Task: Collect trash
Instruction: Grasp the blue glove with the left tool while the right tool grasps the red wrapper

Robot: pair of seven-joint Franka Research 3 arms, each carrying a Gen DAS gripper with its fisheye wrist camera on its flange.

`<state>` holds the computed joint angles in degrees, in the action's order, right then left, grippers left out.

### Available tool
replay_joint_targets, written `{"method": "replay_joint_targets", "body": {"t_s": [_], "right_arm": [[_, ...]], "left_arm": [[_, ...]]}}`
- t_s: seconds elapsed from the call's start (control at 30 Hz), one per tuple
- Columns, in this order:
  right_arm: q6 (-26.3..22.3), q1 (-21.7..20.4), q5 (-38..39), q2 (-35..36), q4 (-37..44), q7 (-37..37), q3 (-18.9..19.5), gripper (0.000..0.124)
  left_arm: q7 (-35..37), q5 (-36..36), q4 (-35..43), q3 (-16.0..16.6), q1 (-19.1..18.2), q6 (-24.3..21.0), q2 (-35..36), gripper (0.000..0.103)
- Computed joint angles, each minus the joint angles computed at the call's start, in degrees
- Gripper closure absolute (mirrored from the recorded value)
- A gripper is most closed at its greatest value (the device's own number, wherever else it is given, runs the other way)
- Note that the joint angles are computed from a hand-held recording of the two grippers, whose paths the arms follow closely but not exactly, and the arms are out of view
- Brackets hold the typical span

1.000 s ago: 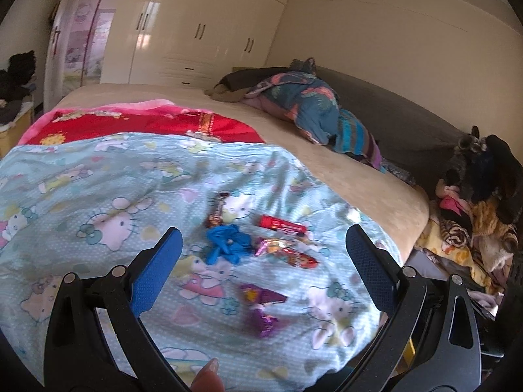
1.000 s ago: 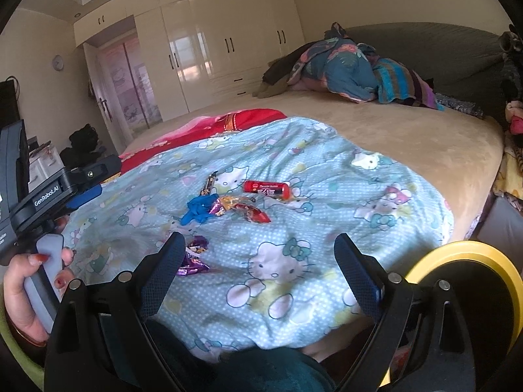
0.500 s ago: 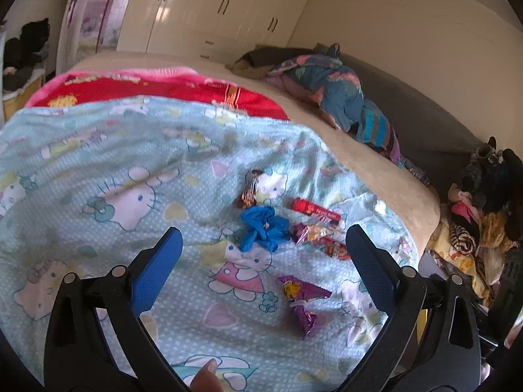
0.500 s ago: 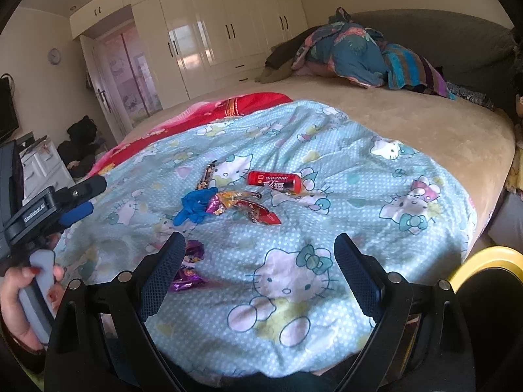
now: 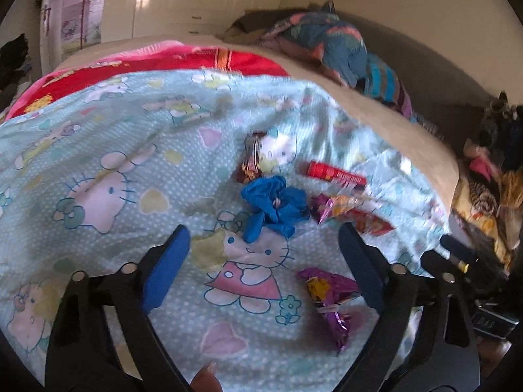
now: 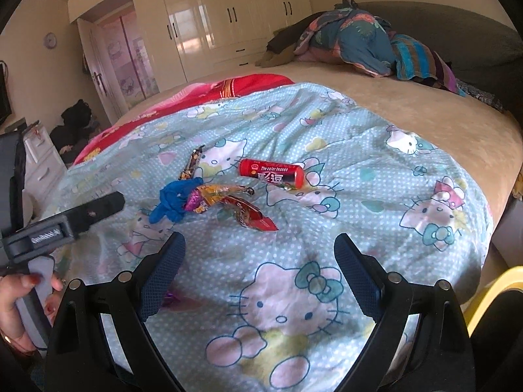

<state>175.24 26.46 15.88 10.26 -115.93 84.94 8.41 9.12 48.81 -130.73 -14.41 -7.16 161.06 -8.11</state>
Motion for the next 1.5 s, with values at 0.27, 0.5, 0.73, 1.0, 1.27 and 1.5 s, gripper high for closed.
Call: {"method": "replay_joint_targets", "body": {"t_s": [0.27, 0.5, 0.73, 1.0, 1.27, 1.5], "right_arm": [[-4.5, 1.5, -5.0, 5.3, 6.4, 1.4, -2.5, 0.039], [-8.6, 1.5, -6.8, 10.3, 12.5, 1.5, -2.7, 0.052], [-9.3, -1.6, -0.2, 11.6, 13.9, -4.4, 2.1, 0.088], [-5.9, -4.2, 11.6, 7.3, 7.6, -12.7, 7.0, 0.11], [-5.2, -6.3, 28.3, 1.9, 2.6, -24.5, 10.2, 0.114], [-7.4, -5.2, 41.1, -3.3, -1.4, -32.3, 8.2, 0.119]], "left_arm": [[3.5, -1.2, 3.4, 1.5, -1.1, -0.1, 5.4, 0.035], [4.3, -3.2, 4.7, 2.9, -2.2, -1.0, 8.3, 0.044], [1.3, 0.2, 4.6, 3.6, -2.4, 1.0, 8.6, 0.062], [3.3, -3.6, 3.2, 4.1, -2.0, 5.1, 9.0, 0.092], [0.3, -1.4, 0.4, 4.5, -1.2, 8.9, 7.1, 0.103], [-15.5, 15.5, -2.1, 1.5, 2.3, 8.6, 0.9, 0.103]]}}
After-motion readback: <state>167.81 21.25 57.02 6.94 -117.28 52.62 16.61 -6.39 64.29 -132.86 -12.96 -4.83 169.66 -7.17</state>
